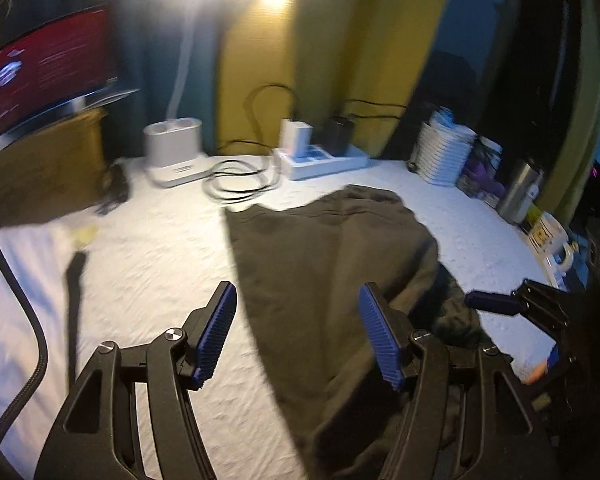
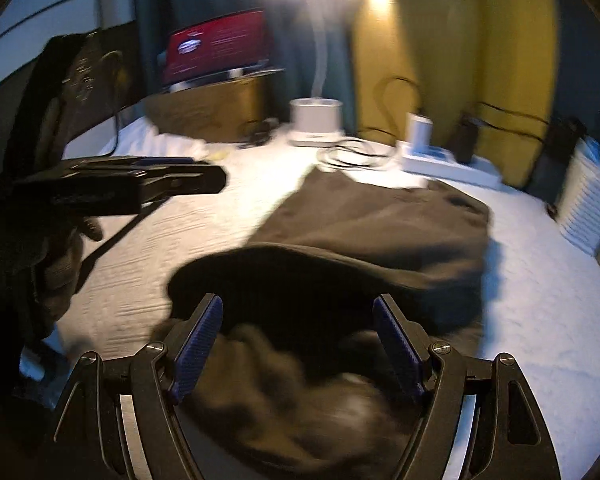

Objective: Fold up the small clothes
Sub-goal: 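Open the right gripper and withdraw from the folded side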

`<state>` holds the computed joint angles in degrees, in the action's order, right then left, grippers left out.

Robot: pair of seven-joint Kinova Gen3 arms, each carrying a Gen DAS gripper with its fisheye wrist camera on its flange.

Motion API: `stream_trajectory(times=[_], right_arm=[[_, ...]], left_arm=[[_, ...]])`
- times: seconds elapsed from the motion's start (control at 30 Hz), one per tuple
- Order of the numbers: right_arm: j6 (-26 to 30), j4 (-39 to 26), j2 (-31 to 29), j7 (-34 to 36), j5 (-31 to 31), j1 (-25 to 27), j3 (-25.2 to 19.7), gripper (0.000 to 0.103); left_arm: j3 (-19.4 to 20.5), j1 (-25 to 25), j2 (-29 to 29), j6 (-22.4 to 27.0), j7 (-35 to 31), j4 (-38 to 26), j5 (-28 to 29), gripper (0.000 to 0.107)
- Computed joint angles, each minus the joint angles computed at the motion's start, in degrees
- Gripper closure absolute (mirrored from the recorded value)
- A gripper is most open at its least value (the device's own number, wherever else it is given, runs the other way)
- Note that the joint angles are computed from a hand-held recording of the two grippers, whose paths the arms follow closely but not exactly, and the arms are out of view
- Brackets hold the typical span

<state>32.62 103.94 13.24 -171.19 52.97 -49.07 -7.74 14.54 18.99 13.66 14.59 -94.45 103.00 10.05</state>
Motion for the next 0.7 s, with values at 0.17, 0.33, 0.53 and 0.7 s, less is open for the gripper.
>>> stream_trajectory(times=[0.17, 0.33, 0.53, 0.7], right_arm=[[0.9, 4.1, -2.2, -4.6, 1.7, 2.4, 1.0, 0.024], [-0.3, 8.6, -3.7, -9.8, 4.4, 6.2, 1.0, 0.024], [-2.3, 12.6, -4.2, -15.6, 8.3, 10.3, 1.2, 0.024], [-5.4, 15.5, -4.9, -21.9, 12.3, 13.0, 1.5, 0.024]], left_arm=[[-0.8, 4.8, 3.9, 4.2, 0.6, -7.0, -3.5, 0.044], [-2.1, 10.0, 8.3, 10.2, 1.5, -14.7, -7.4, 0.044], [-1.6, 13.6, 14.2, 19.3, -1.4, -23.7, -9.8, 0.044], [-9.6, 24.5, 19.4, 28.1, 1.7, -32.0, -19.7, 0.044]])
